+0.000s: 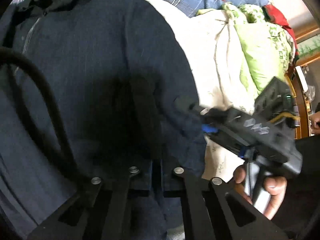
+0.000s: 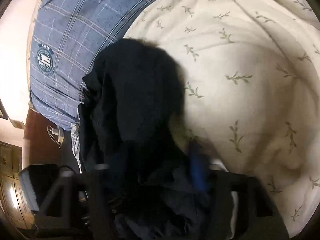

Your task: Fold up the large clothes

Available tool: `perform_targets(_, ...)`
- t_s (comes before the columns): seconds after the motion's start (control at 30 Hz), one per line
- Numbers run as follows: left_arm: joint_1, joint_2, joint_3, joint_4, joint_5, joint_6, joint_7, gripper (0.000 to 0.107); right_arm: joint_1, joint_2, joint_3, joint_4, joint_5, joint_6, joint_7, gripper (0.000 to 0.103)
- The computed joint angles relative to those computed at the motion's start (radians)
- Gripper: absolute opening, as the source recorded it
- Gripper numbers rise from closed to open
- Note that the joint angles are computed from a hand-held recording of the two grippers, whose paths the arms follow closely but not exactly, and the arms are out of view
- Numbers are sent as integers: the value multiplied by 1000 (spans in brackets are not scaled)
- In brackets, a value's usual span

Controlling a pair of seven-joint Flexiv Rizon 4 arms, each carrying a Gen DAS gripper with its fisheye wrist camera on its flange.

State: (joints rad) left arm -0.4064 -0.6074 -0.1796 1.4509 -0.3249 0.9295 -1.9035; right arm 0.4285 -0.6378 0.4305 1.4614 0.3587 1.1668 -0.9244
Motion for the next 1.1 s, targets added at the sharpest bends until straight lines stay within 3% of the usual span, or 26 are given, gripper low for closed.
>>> perform_targets(0.07,8,27,-10,10,-11,26,17,0,10,9,-9,11,-6,19,5,13)
perform_targets(0.17,50,86,-57,58,-85,84,81,0,-24,23,46,26,33,106,-63,6)
perform_targets(0.3,108,176,-101,107,-218,96,183,0,-112,13,207,-5,143,213,-225,5)
perform_targets(0.37,123,234,-88,129,-259,60,211,0,-155,-4,299,-37,200,241,-313,5)
perform_targets(0.5,149,385,-22,245,-368,-19,276,0,-189,-50,413,-115,289,200,-437,5)
perform_targets(0.57,170,412,-10,270,-426,-29,313,0,-182,-77,438,-158,312,144,-481,5)
perform_targets(0.7,164,531,51,433,-507,-25,368,0,-88,-90,372,-225,295,43,-461,5)
perform_targets(0.8,162,560,92,527,-457,16,346,0,13,-105,272,-271,244,-43,-405,5)
perform_targets(0.83,163,554,100,556,-430,44,332,4,42,-114,234,-286,230,-68,-377,5)
perform_targets(0.9,172,527,111,591,-371,107,334,22,104,-145,162,-319,201,-129,-323,9)
perform_targets(0.97,190,500,134,601,-224,127,247,59,145,-171,107,-333,197,-149,-267,22)
perform_targets(1.03,211,486,151,605,-132,118,162,60,164,-174,70,-336,176,-184,-223,36)
perform_targets(1.1,233,506,136,642,-216,154,224,60,164,-136,44,-299,167,-133,-218,49)
